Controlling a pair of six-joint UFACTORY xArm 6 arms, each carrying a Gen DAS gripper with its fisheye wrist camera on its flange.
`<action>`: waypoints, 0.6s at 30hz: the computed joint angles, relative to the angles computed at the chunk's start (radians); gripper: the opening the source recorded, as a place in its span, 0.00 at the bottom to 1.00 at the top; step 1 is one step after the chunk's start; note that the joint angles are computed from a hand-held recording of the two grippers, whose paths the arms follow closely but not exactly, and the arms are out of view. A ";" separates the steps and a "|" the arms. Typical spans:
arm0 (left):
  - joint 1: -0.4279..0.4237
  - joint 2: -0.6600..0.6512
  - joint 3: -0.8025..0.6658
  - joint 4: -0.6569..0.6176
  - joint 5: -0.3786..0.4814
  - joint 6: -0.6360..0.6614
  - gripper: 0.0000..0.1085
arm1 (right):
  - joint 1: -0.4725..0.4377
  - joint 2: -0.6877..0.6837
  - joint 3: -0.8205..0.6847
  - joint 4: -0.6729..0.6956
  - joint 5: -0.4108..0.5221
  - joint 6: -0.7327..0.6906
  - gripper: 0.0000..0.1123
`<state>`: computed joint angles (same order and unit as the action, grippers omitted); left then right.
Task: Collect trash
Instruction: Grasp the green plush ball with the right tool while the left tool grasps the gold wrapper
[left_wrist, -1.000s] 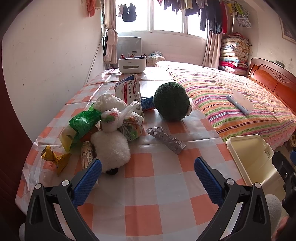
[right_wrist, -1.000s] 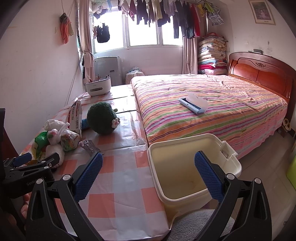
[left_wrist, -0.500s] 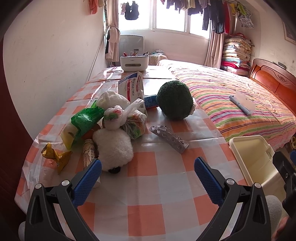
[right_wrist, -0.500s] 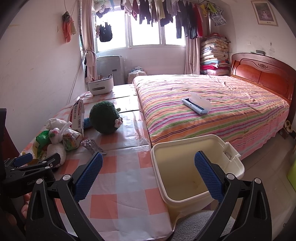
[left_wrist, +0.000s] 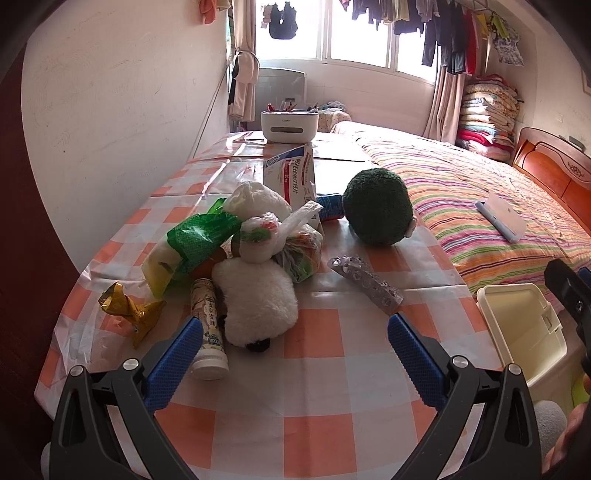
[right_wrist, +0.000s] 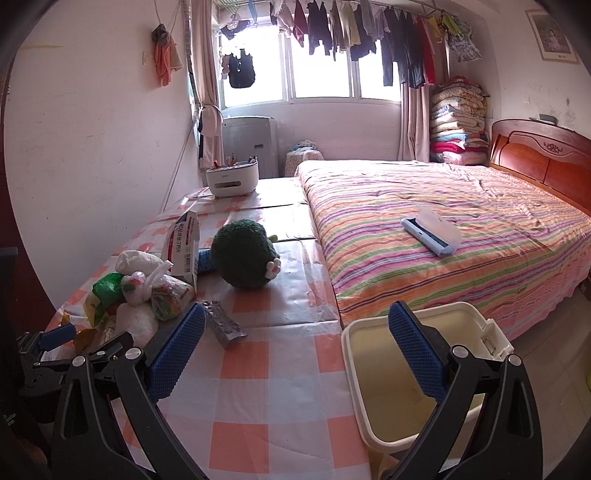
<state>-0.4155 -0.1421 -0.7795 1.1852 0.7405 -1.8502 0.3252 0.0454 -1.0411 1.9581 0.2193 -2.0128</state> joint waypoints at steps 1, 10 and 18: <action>0.004 -0.005 0.006 -0.002 0.004 -0.003 0.90 | 0.012 0.012 -0.017 0.009 -0.003 -0.021 0.87; 0.069 -0.121 0.133 -0.026 0.019 -0.031 0.90 | 0.105 0.260 -0.269 -0.465 0.000 0.370 0.87; 0.138 -0.253 0.266 -0.048 0.024 -0.045 0.90 | 0.122 0.551 -0.573 -1.103 0.013 0.944 0.87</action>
<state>-0.2776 -0.3956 -0.5134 1.1374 0.7647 -1.8949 0.4476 0.5969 -1.6143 0.8555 0.2322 -1.0693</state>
